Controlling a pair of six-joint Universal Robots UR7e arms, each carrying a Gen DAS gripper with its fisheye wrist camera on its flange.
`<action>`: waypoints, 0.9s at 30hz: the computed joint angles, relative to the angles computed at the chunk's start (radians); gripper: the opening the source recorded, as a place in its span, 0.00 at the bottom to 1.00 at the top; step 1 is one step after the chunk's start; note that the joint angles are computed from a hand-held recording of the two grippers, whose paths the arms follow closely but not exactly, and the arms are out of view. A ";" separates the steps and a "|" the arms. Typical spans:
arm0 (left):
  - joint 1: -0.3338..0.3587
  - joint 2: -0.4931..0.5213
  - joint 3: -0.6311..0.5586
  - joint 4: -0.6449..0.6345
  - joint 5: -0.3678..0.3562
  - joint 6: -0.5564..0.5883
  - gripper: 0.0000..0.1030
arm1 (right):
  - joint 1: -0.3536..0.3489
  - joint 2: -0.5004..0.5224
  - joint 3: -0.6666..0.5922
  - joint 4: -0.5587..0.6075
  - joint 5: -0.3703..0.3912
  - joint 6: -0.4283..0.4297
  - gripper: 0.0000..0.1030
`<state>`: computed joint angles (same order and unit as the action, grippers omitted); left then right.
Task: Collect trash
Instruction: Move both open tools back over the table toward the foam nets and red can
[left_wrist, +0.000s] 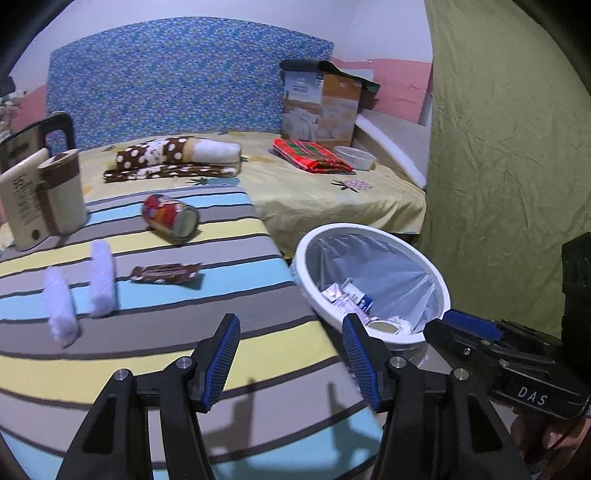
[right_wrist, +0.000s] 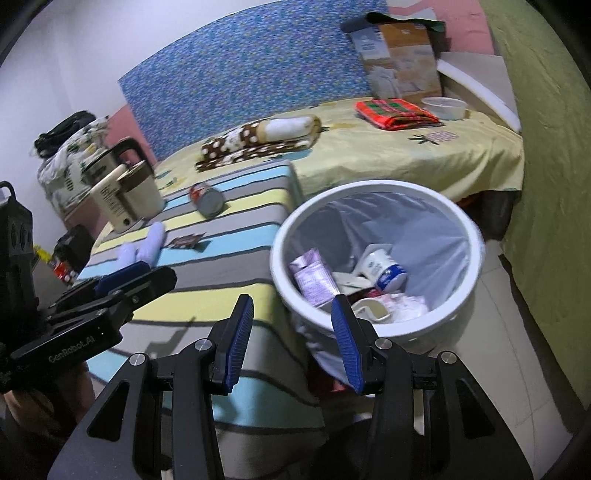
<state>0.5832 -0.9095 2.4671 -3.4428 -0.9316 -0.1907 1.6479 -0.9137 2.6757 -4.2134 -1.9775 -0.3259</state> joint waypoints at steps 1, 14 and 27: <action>-0.007 -0.009 0.013 -0.004 0.013 -0.006 0.56 | 0.007 0.004 -0.001 0.002 0.001 -0.001 0.45; -0.054 -0.111 0.116 0.004 0.109 -0.077 0.56 | 0.086 0.042 -0.021 0.036 -0.013 -0.008 0.45; -0.053 -0.175 0.168 0.024 0.165 -0.114 0.56 | 0.137 0.061 -0.062 0.106 -0.023 -0.011 0.45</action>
<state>0.5301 -1.0849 2.6348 -3.4189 -0.7668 -0.3052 1.7844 -0.8530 2.6137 -4.1070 -2.0007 -0.3369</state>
